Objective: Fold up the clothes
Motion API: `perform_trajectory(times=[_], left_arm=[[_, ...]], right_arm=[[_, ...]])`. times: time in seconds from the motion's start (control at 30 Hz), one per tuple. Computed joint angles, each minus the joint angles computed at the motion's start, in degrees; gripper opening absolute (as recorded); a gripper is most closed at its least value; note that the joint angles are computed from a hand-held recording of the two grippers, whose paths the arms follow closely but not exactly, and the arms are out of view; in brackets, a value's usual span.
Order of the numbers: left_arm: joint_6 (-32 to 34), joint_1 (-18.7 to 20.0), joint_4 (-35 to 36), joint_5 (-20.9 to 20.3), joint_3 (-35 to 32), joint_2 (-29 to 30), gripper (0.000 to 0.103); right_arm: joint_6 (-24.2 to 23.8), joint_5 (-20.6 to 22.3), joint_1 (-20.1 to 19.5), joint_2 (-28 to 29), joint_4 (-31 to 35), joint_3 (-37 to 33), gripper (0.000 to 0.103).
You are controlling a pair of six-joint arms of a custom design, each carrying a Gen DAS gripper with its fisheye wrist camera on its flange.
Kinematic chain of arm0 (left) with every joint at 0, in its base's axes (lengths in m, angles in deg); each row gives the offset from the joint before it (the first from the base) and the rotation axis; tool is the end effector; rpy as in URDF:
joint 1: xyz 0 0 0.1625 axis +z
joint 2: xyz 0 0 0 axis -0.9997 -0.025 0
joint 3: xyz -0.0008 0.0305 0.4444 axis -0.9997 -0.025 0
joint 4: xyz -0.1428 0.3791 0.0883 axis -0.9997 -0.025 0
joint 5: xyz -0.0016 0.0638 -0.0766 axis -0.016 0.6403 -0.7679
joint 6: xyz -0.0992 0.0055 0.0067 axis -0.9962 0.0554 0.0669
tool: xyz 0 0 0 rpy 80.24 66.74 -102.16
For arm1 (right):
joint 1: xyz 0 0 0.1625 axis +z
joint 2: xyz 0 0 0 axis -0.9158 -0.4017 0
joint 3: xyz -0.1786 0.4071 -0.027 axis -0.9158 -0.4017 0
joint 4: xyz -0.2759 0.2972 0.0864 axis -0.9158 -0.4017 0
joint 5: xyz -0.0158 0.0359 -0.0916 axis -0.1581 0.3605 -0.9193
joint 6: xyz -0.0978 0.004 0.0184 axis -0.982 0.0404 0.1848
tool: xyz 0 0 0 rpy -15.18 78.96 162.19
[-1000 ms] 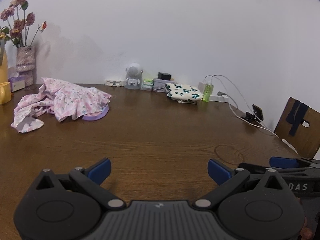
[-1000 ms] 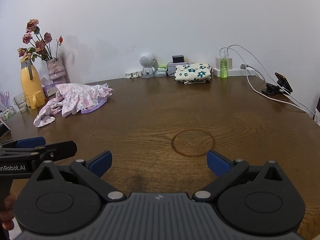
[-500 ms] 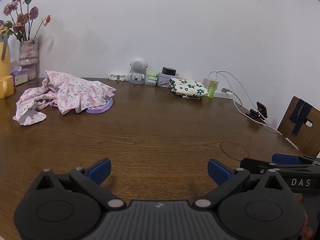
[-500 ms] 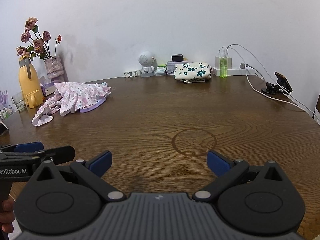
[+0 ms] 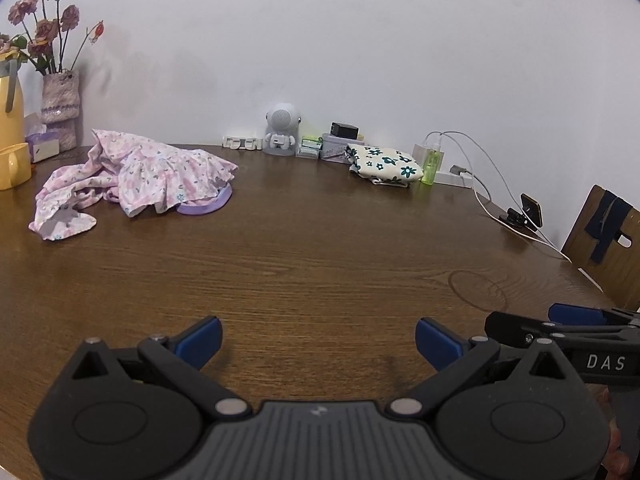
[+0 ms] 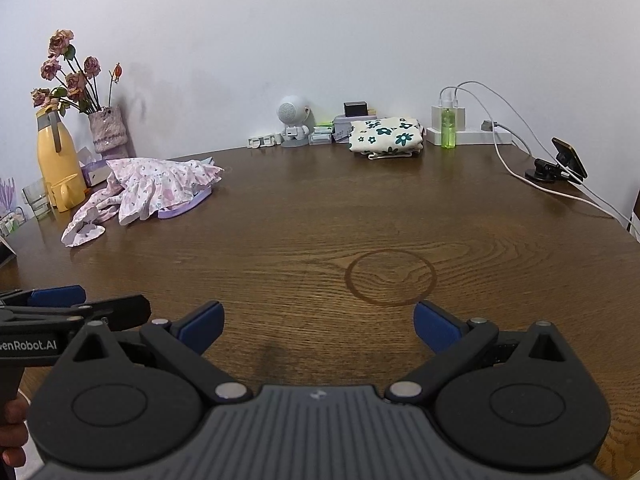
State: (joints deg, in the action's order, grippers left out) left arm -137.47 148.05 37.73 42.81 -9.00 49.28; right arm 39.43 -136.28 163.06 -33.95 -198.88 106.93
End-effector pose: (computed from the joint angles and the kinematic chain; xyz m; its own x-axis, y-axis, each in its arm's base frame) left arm -0.1856 -0.7065 0.1247 -0.7973 0.0777 -0.5985 0.5413 0.5307 -0.6522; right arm 0.1849 -0.6940 0.0843 -0.7867 -0.1453 0.6000 -0.5784 0.5134 -0.6340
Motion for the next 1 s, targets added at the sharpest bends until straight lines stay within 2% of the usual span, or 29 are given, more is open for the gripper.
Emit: perform_trajectory(times=[1.0], left_arm=[[-1.1,0.1,1.3,-0.6,-0.4,0.3,0.103]], right_arm=[[0.0,0.1,-0.1,-0.1,0.4,0.3,0.103]])
